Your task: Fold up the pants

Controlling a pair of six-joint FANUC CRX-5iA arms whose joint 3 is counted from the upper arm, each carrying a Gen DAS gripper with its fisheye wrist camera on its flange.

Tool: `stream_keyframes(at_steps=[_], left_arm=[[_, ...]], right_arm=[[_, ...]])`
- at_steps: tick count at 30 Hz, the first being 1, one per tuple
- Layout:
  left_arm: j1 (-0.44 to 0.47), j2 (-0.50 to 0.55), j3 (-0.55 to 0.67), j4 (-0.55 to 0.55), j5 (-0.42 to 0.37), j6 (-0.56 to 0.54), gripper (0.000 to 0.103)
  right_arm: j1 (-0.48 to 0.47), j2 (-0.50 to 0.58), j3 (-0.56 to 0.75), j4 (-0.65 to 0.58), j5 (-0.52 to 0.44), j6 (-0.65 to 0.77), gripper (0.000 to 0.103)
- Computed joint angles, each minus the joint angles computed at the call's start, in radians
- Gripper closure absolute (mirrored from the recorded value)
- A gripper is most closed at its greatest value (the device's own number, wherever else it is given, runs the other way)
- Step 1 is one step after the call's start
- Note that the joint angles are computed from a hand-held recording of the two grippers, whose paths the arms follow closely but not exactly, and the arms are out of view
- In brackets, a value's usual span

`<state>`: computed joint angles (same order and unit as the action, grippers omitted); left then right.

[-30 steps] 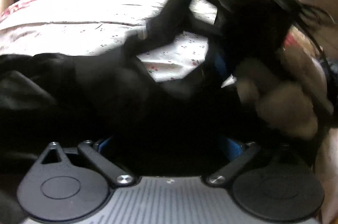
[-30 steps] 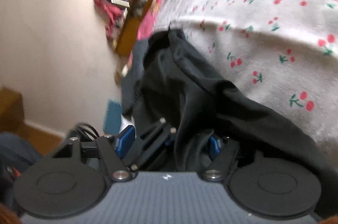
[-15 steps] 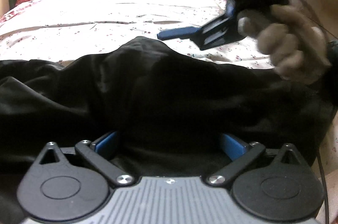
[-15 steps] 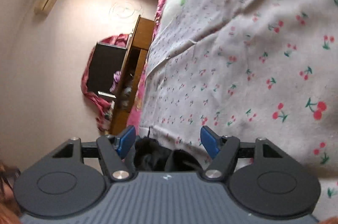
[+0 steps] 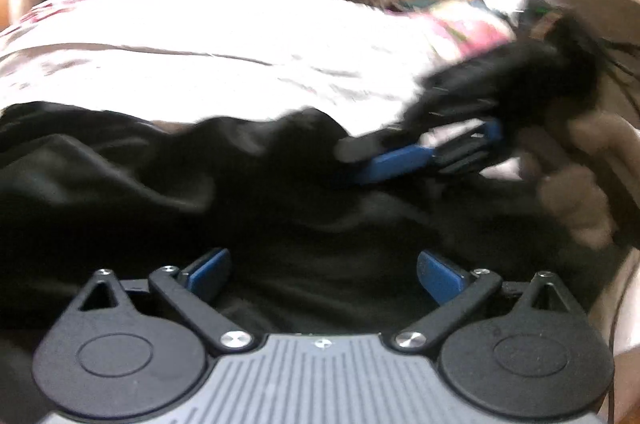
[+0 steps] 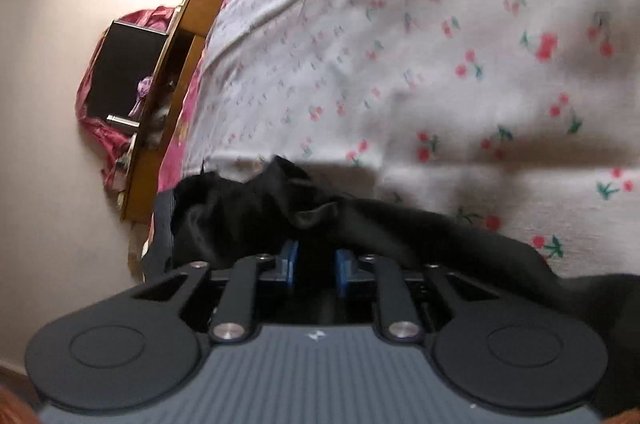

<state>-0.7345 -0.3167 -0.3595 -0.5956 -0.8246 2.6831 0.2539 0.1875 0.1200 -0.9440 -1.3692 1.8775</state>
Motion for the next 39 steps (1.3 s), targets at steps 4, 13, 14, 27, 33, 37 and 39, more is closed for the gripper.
stream_keyframes(at_steps=[4, 13, 14, 27, 33, 37, 39], left_arm=[[-0.135, -0.087, -0.013, -0.245, -0.123, 0.369, 0.000], [-0.284, -0.115, -0.021, -0.385, -0.406, 0.603, 0.000], [-0.289, -0.115, -0.018, -0.391, -0.411, 0.595, 0.000], [-0.202, -0.147, -0.034, -0.297, -0.332, 0.516, 0.000], [-0.140, -0.098, 0.000, -0.204, -0.327, 0.413, 0.000], [-0.151, -0.073, 0.021, -0.209, -0.345, 0.410, 0.000], [-0.161, -0.064, 0.029, -0.215, -0.355, 0.399, 0.000]], right_arm=[[0.108, -0.091, 0.036, 0.102, 0.029, 0.111, 0.056], [0.471, 0.149, 0.324, 0.250, 0.047, 0.137, 0.029], [0.506, 0.177, 0.349, 0.299, 0.040, 0.129, 0.029], [0.629, 0.221, 0.434, 0.368, 0.053, 0.075, 0.083], [0.691, 0.191, 0.342, 0.541, 0.197, 0.015, 0.068], [0.584, 0.054, 0.257, 0.429, 0.252, 0.045, 0.057], [0.520, -0.041, 0.172, 0.426, 0.283, 0.056, 0.042]])
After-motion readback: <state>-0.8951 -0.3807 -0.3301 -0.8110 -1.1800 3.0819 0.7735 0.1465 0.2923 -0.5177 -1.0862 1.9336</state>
